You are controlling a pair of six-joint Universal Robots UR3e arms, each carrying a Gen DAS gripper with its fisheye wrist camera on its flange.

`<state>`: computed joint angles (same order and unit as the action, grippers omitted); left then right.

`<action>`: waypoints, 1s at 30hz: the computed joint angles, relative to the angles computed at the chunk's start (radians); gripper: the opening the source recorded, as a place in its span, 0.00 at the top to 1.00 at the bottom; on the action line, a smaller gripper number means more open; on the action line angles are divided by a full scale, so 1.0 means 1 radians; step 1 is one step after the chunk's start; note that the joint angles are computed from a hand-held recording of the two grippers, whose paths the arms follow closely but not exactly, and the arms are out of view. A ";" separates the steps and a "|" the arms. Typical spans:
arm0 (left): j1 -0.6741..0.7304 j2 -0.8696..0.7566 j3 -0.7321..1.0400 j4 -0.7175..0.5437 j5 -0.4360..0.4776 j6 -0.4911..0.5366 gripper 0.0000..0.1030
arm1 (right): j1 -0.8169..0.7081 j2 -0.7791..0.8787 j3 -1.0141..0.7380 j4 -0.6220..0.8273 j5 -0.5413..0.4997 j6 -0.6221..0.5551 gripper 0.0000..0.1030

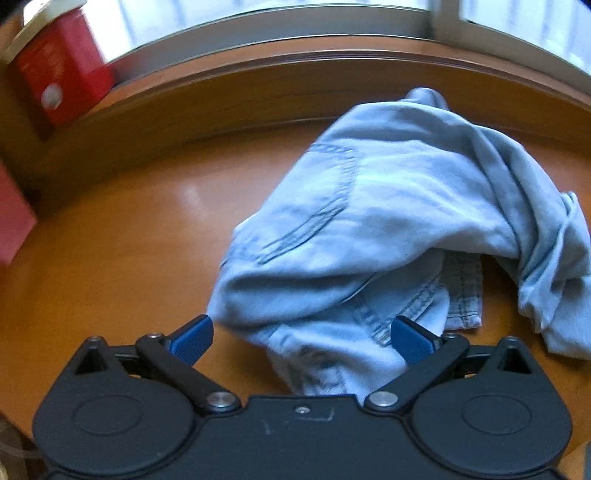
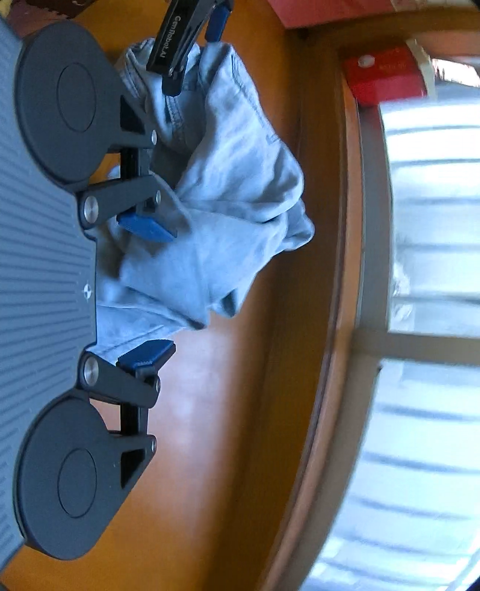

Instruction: Fold clothes

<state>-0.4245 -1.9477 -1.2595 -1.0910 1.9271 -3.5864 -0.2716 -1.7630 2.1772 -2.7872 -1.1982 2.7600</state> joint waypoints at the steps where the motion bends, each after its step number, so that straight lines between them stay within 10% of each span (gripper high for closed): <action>1: -0.002 0.003 -0.001 -0.012 0.004 -0.029 0.00 | -0.031 0.009 -0.017 0.021 0.048 -0.037 0.39; 7: -0.066 -0.018 0.034 -0.078 0.081 -0.156 0.00 | -0.038 0.186 -0.182 0.066 0.221 -0.247 0.31; 16: -0.030 0.041 -0.106 0.089 0.014 -0.044 0.00 | 0.236 0.638 -0.669 0.085 0.076 -0.238 0.31; 18: -0.018 0.056 -0.145 0.125 -0.008 -0.047 0.00 | 0.271 0.715 -0.765 0.125 0.046 -0.238 0.40; 21: -0.010 0.067 -0.155 0.123 -0.020 -0.072 0.00 | 0.284 0.720 -0.784 0.112 0.037 -0.200 0.92; 30: -0.094 0.008 0.011 -0.013 0.104 -0.220 0.00 | 0.033 0.353 -0.533 0.010 0.432 -0.176 0.95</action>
<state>-0.5184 -1.9402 -1.2485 -1.1042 2.0307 -3.8065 -0.2382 -1.4103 1.6443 -2.7768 -0.7658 2.5843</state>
